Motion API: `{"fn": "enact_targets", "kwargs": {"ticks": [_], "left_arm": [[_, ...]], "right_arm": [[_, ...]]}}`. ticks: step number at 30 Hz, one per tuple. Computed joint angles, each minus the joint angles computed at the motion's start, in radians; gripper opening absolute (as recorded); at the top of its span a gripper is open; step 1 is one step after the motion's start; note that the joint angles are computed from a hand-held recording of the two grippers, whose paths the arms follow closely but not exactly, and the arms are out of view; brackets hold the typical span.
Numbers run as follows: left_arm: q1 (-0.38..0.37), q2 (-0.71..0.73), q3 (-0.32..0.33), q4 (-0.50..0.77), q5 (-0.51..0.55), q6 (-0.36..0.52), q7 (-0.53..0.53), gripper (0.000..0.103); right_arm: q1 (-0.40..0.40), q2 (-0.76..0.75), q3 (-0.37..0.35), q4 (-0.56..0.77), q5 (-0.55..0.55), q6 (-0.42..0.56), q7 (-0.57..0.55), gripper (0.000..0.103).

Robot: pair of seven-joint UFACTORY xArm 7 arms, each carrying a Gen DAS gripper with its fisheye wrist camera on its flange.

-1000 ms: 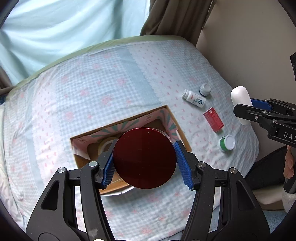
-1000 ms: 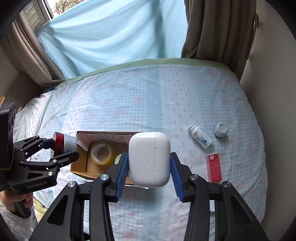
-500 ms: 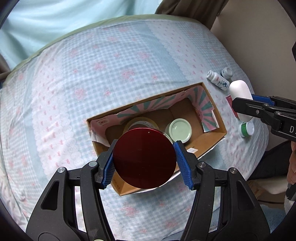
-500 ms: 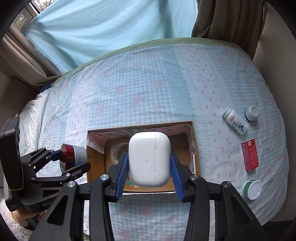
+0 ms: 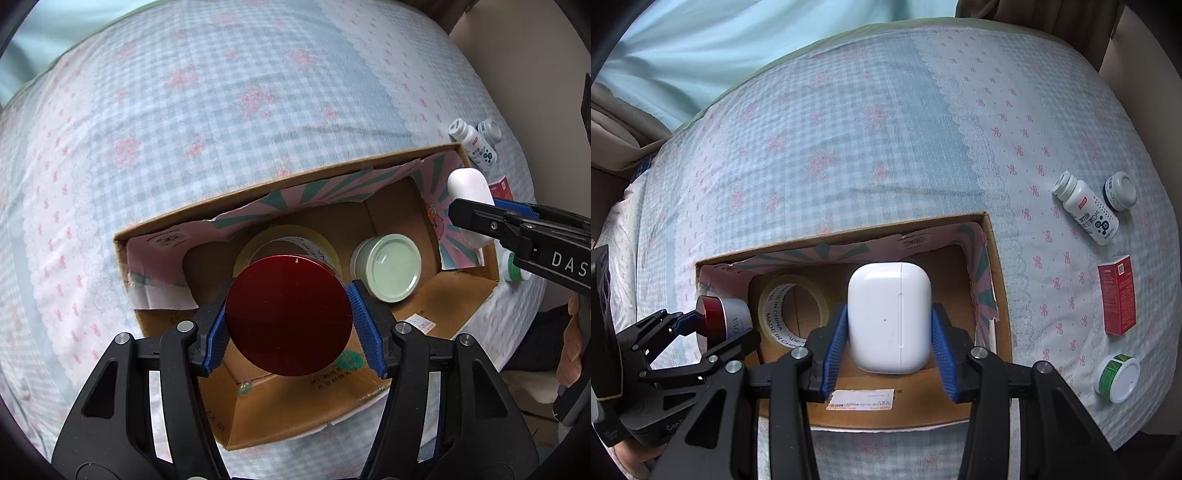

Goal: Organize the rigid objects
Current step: 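Carry the red jar and earbud case over the cardboard box, then open both tools to drop red jar and earbud case into box, then move both tools back toward the pill bottle and red box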

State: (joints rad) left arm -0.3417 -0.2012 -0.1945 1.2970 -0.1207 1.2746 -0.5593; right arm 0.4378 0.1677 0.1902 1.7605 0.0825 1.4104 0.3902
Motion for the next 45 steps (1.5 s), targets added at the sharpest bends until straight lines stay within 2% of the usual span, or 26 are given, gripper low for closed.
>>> {"fn": "enact_targets", "kwargs": {"ticks": [18, 20, 21, 22, 24, 32, 38, 45], "left_arm": [[-0.033, 0.082, -0.017, -0.008, 0.074, -0.011, -0.01, 0.058], [-0.035, 0.083, -0.02, 0.01, 0.093, -0.006, -0.018, 0.091], [-0.036, 0.079, -0.024, 0.017, 0.113, -0.011, -0.029, 0.103], [-0.038, 0.077, -0.025, 0.023, 0.122, -0.017, -0.033, 0.103], [-0.04, 0.076, -0.025, 0.032, 0.119, -0.007, -0.032, 0.103], [-0.044, 0.041, -0.033, 0.043, 0.128, 0.033, -0.062, 0.103], [-0.042, -0.004, -0.048, 0.081, 0.164, 0.084, -0.093, 0.103], [-0.043, -0.087, -0.08, 0.126, 0.18, 0.179, -0.159, 0.103]], "right_arm": [[-0.022, 0.061, -0.01, -0.072, 0.056, -0.04, 0.048, 0.041], [-0.024, 0.065, -0.009, -0.07, 0.065, -0.044, 0.049, 0.041], [-0.026, 0.062, -0.009, -0.076, 0.072, -0.051, 0.05, 0.043], [-0.027, 0.06, -0.009, -0.078, 0.076, -0.053, 0.054, 0.066], [-0.029, 0.039, -0.009, -0.104, 0.084, -0.078, 0.063, 0.103], [-0.033, -0.04, -0.002, -0.168, 0.096, -0.122, 0.06, 0.103], [-0.031, -0.07, 0.004, -0.149, 0.094, -0.119, 0.058, 0.103], [-0.03, -0.124, 0.008, -0.092, 0.097, -0.029, 0.012, 0.103]]}}
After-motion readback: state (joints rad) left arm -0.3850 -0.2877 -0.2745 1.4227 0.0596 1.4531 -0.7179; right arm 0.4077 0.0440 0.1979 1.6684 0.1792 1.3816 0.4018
